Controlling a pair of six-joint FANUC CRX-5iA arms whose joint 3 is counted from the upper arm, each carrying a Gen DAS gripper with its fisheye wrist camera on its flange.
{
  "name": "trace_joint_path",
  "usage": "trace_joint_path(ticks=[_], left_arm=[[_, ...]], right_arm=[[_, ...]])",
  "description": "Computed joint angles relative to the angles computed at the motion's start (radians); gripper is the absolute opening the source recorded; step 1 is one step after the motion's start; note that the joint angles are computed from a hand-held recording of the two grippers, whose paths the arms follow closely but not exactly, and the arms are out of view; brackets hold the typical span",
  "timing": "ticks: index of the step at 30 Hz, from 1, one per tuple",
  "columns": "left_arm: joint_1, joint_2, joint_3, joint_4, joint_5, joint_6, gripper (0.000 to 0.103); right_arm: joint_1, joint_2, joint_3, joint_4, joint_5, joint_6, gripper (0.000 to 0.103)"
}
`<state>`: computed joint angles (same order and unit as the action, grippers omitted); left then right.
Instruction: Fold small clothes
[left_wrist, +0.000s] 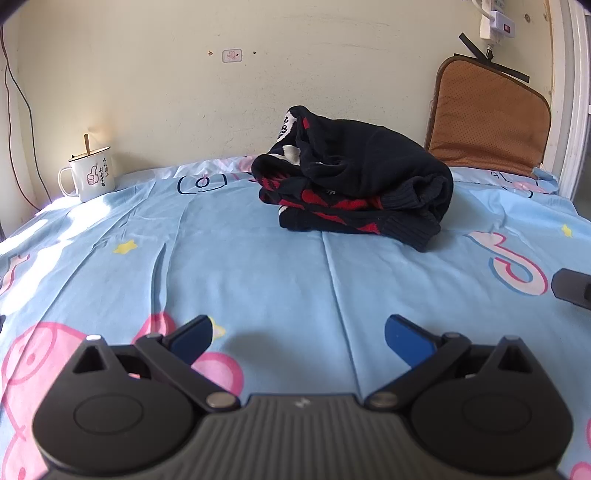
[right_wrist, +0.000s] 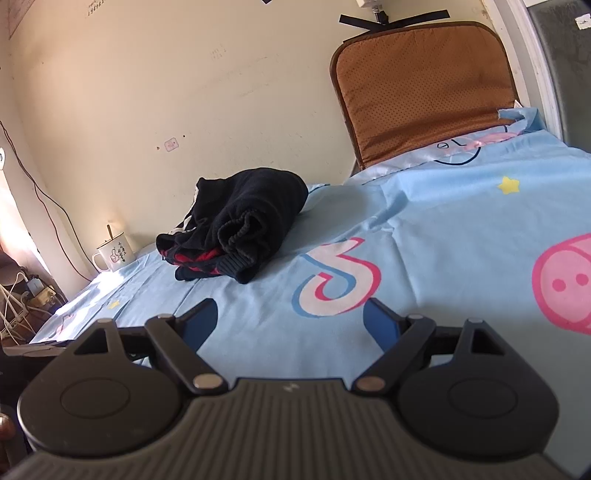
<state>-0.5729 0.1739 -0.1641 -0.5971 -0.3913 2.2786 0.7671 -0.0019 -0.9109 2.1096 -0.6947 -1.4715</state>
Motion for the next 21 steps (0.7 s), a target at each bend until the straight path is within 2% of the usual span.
trace_joint_path(ticks=[21], left_arm=[[-0.025,-0.007,0.010,-0.083,-0.022,0.068,0.103]], right_arm=[[-0.003,0.001,0.000,0.005,0.001,-0.003,0.088]])
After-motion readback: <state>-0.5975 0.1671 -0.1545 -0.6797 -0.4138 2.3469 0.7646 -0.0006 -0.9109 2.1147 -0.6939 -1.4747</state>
